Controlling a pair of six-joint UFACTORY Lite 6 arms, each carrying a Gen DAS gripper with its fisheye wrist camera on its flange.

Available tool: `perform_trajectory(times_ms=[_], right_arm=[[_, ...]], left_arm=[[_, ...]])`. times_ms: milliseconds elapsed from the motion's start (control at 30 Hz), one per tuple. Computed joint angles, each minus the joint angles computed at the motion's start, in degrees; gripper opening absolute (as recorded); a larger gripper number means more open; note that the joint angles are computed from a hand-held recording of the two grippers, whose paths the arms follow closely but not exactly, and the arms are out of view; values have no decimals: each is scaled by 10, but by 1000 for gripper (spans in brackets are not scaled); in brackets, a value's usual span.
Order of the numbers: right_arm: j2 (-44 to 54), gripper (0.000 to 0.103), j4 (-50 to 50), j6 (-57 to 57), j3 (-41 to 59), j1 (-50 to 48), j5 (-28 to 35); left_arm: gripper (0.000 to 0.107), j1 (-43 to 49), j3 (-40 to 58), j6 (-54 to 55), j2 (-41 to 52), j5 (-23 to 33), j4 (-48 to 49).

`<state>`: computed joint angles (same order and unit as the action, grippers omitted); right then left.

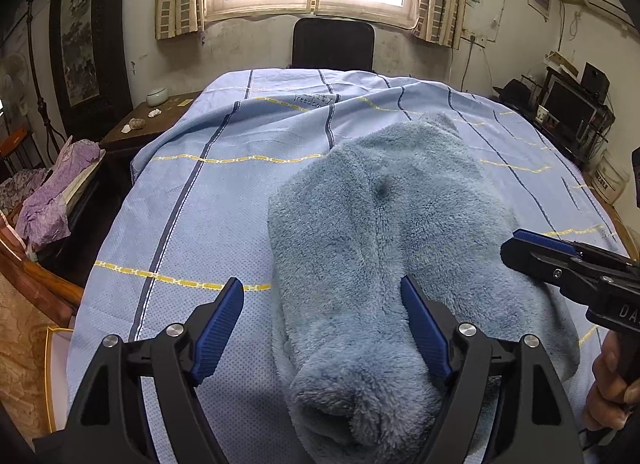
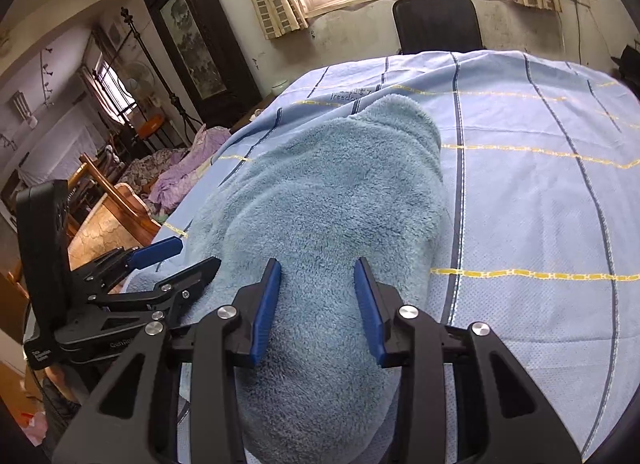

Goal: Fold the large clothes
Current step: 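Lower both grippers onto the sides of the jacket bundle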

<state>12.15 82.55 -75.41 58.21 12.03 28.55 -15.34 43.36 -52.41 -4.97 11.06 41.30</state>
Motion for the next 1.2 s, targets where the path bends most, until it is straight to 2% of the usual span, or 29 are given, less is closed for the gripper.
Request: perform_trajectory(times_ms=[167, 200, 267, 367, 500, 667, 733, 967, 1100, 1200], right_arm=[[-12, 39, -7, 11, -5, -13, 21], [-11, 41, -9, 14, -2, -19, 33], [-14, 53, -18, 26, 1, -34, 62], [-37, 57, -28, 35, -9, -51, 85], [-75, 69, -40, 41, -36, -79, 130], [-82, 70, -74, 81, -47, -117, 193], [-104, 66, -85, 83, -67, -118, 177], [-162, 66, -106, 96, -131, -139, 151], [-179, 76, -119, 100, -161, -170, 183], [-223, 77, -137, 95, -202, -170, 174]], left_arm=[[80, -3, -4, -9, -15, 4, 11], [79, -5, -6, -9, -20, 4, 10], [79, -9, -10, -7, -31, 4, 7], [79, -15, -18, 2, -50, 3, 0], [79, -23, -30, -3, -78, 2, 4], [79, -26, -32, 14, -85, 0, -15], [79, -29, -32, 11, -83, 1, -12], [79, -23, -29, 46, -71, -2, -48], [79, -18, -23, 68, -58, -3, -72], [79, -23, -21, 53, -52, 1, -56]])
